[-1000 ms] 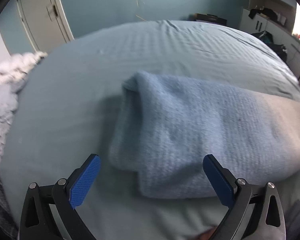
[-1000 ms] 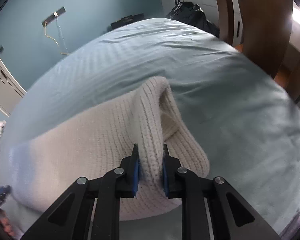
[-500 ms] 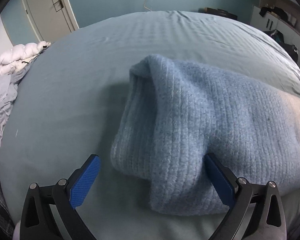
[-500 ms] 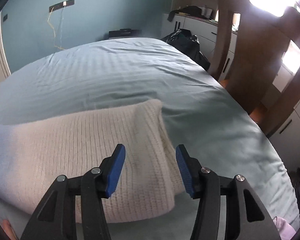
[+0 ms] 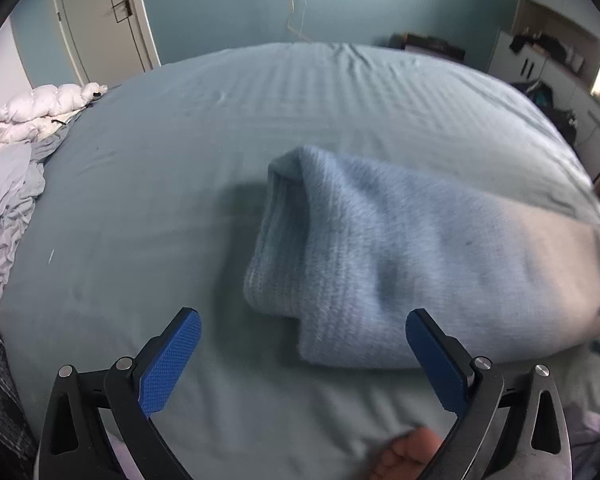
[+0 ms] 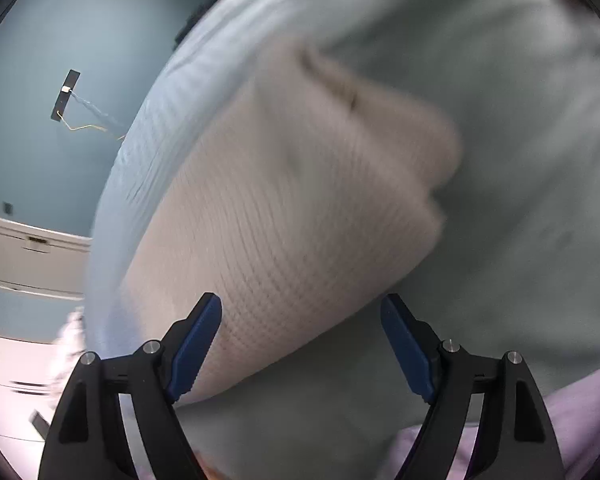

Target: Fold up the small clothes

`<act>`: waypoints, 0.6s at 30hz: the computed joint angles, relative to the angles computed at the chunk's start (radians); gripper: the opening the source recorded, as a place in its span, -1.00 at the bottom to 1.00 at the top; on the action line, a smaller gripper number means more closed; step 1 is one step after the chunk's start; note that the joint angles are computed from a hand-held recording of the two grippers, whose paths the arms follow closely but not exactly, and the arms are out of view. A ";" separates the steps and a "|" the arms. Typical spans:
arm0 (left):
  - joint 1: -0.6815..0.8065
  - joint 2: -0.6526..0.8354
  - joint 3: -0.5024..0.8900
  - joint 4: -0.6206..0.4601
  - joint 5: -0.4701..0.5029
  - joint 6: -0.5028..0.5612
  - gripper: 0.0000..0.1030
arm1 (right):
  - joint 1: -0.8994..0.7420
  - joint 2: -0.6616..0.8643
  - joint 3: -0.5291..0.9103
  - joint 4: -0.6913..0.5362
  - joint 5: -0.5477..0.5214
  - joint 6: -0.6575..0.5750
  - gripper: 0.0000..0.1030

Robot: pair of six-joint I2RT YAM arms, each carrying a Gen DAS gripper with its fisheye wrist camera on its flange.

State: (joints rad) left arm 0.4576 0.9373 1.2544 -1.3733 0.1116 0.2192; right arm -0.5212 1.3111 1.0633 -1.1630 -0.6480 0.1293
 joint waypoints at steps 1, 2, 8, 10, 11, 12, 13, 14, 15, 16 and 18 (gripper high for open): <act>0.020 -0.011 0.005 -0.018 0.026 0.013 1.00 | -0.003 0.012 -0.016 0.026 -0.032 0.013 0.54; 0.022 -0.016 0.007 -0.024 0.035 0.017 1.00 | -0.005 0.023 -0.026 0.047 -0.052 0.029 0.55; -0.086 -0.022 -0.067 0.045 -0.073 -0.024 1.00 | -0.008 0.091 -0.083 0.191 -0.150 0.131 0.73; -0.078 -0.004 -0.075 0.053 -0.069 -0.024 1.00 | 0.009 0.088 -0.096 0.229 -0.157 0.175 0.86; -0.067 0.007 -0.078 0.054 -0.055 -0.023 1.00 | 0.016 0.068 -0.112 0.246 -0.157 0.200 0.94; -0.062 0.013 -0.077 0.053 -0.047 -0.025 1.00 | 0.025 0.050 -0.124 0.274 -0.148 0.229 0.99; -0.057 0.022 -0.078 0.057 -0.039 -0.025 1.00 | 0.037 0.035 -0.132 0.292 -0.131 0.248 0.99; -0.057 0.025 -0.081 0.061 -0.038 -0.026 1.00 | 0.044 0.017 -0.135 0.307 -0.113 0.263 0.99; -0.058 0.027 -0.084 0.064 -0.040 -0.027 1.00 | 0.052 -0.004 -0.145 0.338 -0.093 0.289 0.98; -0.061 0.029 -0.087 0.067 -0.043 -0.028 1.00 | 0.053 -0.019 -0.154 0.359 -0.081 0.308 0.98; -0.062 0.033 -0.091 0.070 -0.044 -0.027 1.00 | 0.063 -0.051 -0.160 0.382 -0.023 0.332 0.59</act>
